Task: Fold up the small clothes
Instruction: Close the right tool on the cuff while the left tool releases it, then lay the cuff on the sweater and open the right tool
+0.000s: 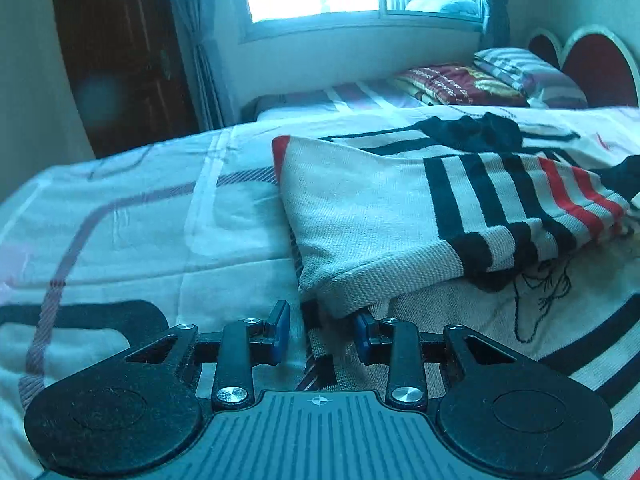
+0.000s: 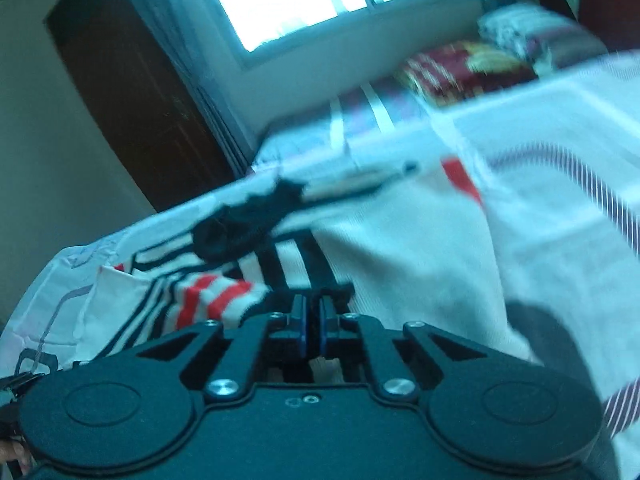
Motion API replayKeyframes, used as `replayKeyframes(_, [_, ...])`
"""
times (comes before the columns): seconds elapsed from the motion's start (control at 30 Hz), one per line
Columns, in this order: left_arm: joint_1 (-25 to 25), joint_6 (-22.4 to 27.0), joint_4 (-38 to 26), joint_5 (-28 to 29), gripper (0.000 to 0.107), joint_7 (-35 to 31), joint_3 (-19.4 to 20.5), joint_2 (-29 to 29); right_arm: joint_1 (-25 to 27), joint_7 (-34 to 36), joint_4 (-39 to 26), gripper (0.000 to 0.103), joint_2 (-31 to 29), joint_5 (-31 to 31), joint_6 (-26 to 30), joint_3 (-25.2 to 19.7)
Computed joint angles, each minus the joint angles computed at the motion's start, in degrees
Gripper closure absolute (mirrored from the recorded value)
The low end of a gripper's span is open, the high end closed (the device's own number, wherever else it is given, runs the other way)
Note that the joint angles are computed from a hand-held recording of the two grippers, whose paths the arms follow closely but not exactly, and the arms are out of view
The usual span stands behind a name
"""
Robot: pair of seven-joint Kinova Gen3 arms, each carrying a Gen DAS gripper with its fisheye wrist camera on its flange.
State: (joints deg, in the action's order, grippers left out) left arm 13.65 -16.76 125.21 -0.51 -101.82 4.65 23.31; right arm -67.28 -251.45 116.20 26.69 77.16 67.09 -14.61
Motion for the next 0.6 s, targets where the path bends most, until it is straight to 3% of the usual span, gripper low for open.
replayKeyframes(0.1, [-0.6,1.0,1.2,-1.6,0.074,0.5,0.1,-2.1,4.0,6.4,-1.9,0.095,0.9,-3.1,-0.9,-3.0])
replayKeyframes(0.17, [-4.9,0.1,3.8,-5.1,0.074,4.4,3.8,-4.9,6.6,10.4,-3.5,0.092,1.4,-7.2,-1.1,-5.2])
replayKeyframes(0.2, [-7.6,-1.7,5.4,-7.2,0.074,6.7,6.2,-6.1,6.3,11.1,-3.7,0.083,0.9,-8.0,0.2,-5.7])
replayKeyframes(0.27, [-10.5,-4.7,6.6,-11.5,0.074,10.1,9.5,-7.2,2.8,10.0,-4.1,0.081,0.9,-7.8,3.7,-4.3])
replayKeyframes(0.33, [-9.1,-5.2,4.7,-12.8,0.074,10.5,10.3,-6.0,0.2,9.6,-4.5,0.082,1.3,-5.0,3.4,-1.9])
replayKeyframes(0.43, [-4.9,-1.3,-1.1,-11.6,0.074,11.7,9.5,-0.7,0.9,14.6,-5.9,0.084,2.0,-2.2,-2.7,0.3])
replayKeyframes(0.5, [-3.9,2.6,-3.9,-11.8,0.073,13.0,9.2,2.5,4.4,19.0,-7.7,0.088,3.9,-4.6,-5.1,-0.9])
replayKeyframes(0.57, [-4.3,3.9,-3.8,-12.1,0.073,11.7,9.7,1.4,6.7,20.3,-7.7,0.089,2.8,-6.0,-5.6,-2.6])
replayKeyframes(0.6, [-4.2,3.5,-3.3,-11.8,0.073,11.2,9.7,0.5,7.2,20.2,-7.7,0.084,1.9,-6.1,-5.2,-3.2])
